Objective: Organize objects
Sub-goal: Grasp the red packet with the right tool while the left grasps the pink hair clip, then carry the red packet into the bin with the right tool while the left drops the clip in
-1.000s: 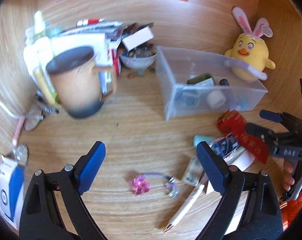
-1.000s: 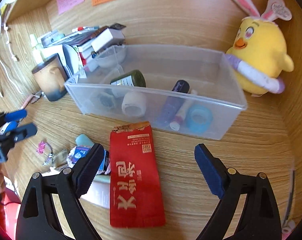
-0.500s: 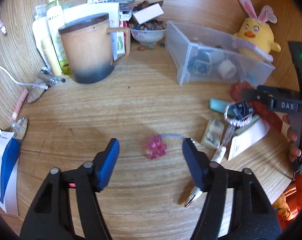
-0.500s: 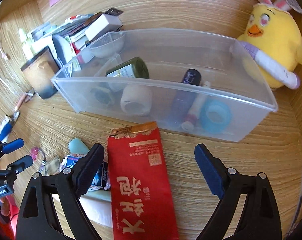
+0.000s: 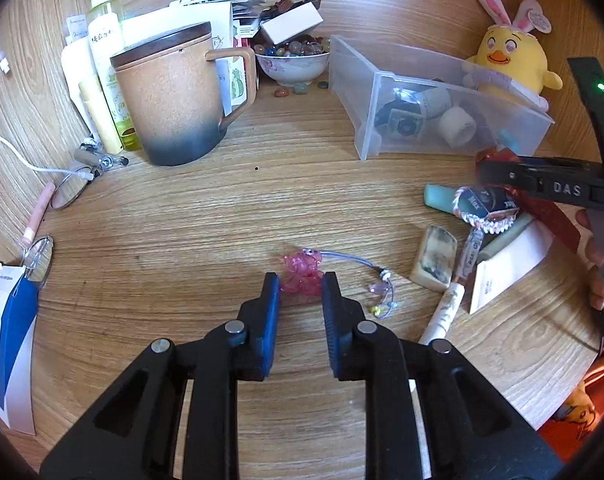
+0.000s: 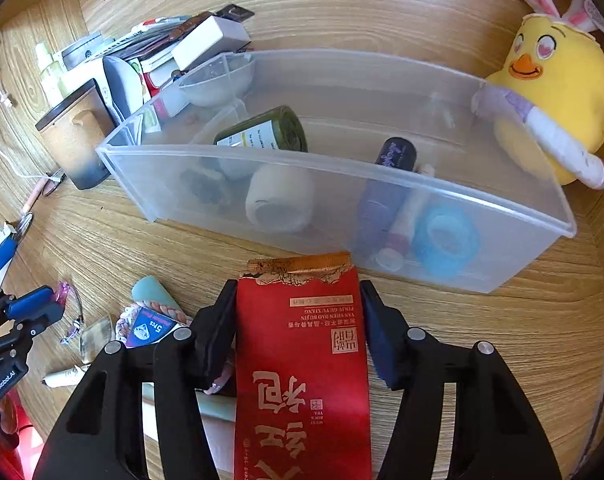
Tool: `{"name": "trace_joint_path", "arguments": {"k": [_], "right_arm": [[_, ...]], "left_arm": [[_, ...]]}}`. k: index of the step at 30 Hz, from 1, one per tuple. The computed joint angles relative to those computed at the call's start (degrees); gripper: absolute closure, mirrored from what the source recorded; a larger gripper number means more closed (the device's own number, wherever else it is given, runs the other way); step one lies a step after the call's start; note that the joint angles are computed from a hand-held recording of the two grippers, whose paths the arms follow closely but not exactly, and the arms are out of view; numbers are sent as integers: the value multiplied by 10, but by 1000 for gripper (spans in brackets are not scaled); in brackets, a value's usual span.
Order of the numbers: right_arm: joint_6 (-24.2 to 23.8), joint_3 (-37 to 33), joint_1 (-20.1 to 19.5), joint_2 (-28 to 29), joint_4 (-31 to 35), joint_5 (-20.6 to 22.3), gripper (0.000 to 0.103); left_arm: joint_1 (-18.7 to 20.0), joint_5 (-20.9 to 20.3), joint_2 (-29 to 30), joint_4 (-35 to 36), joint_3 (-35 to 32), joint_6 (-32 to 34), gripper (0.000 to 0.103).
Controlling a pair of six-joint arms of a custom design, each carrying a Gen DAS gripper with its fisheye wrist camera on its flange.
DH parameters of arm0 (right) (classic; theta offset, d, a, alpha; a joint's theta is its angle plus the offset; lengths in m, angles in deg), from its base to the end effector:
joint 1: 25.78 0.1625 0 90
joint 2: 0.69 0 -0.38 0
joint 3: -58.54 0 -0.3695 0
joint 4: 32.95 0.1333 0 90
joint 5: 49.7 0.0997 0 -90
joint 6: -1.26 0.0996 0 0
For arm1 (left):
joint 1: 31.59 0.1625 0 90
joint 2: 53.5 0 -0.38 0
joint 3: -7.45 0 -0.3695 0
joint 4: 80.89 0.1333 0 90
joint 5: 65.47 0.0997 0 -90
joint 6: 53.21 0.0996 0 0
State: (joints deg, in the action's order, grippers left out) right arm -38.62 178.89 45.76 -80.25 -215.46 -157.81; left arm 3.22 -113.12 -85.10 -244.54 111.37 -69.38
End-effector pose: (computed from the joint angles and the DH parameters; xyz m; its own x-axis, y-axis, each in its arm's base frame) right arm -0.0564 -0.4922 0.3144 -0.7583 0.0318 0.6511 -0.3780 0.7923 -0.4789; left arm -0.3267 -0.4712 -0.0617 -0.6461 0.4153 -0.6404 0.6673 0.7146 -0.2098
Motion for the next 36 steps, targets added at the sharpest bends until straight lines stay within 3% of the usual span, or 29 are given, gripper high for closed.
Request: {"name": "trace_joint_path", "arguments": {"k": [8,22,36], "right_arm": [[-24,43,-10,-44,-41,27,49],[-27,81,-30,-136,-49,106,49],[-27,64,-14,-161,-61,137,49]], "left_arm": [[-5,-4,3,-17,-13,-1,83],[-27,-11,14,-77,-62,42,83],[-31,-31,40,-91,-141,83,83]]}}
